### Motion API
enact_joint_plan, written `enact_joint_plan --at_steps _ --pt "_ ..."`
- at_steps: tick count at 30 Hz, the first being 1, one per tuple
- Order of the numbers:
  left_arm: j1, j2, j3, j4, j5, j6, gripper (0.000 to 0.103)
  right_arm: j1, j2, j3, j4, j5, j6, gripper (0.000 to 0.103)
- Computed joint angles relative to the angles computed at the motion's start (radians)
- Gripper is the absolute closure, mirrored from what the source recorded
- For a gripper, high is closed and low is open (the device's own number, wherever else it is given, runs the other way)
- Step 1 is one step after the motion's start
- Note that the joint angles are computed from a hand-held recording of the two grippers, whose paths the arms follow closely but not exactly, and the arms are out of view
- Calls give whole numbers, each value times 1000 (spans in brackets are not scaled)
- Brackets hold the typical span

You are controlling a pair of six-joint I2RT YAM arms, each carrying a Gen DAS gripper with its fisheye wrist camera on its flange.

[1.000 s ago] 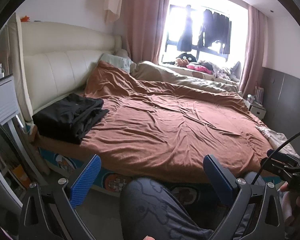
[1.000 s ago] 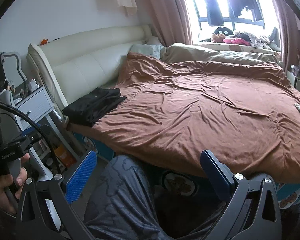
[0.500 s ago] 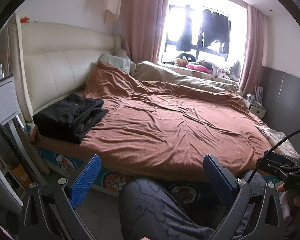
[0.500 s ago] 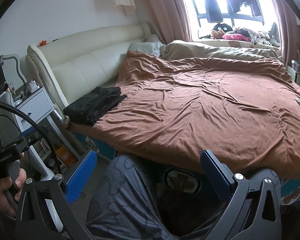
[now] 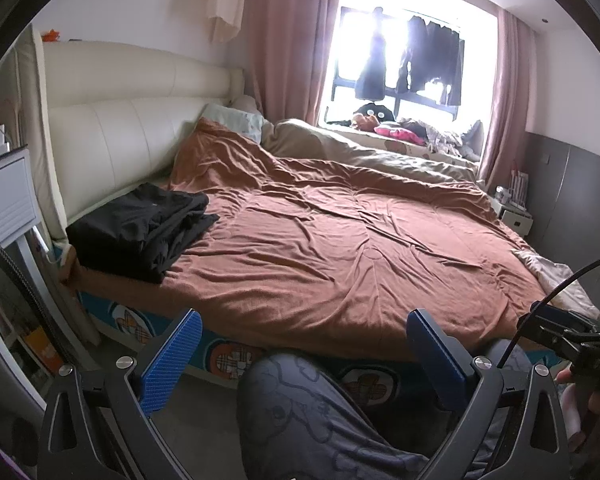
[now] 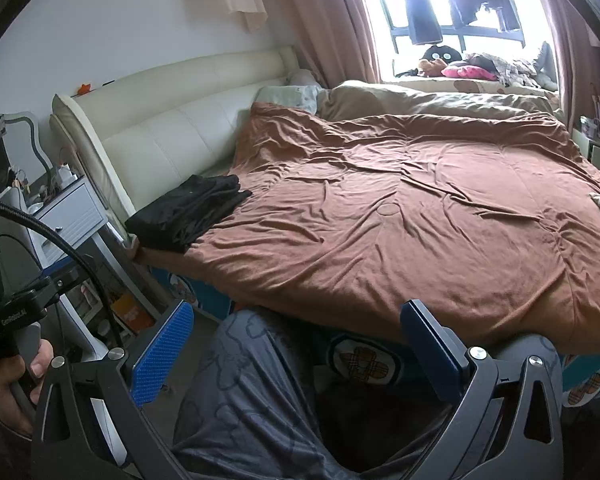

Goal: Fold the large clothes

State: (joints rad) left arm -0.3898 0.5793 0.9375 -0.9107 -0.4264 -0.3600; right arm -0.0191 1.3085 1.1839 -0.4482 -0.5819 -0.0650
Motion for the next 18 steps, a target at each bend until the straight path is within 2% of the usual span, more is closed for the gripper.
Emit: enact_joint_plan --at_steps 18 --pt "-20 -3 -6 3 -15 -15 0 -21 5 1 -4 -14 -15 0"
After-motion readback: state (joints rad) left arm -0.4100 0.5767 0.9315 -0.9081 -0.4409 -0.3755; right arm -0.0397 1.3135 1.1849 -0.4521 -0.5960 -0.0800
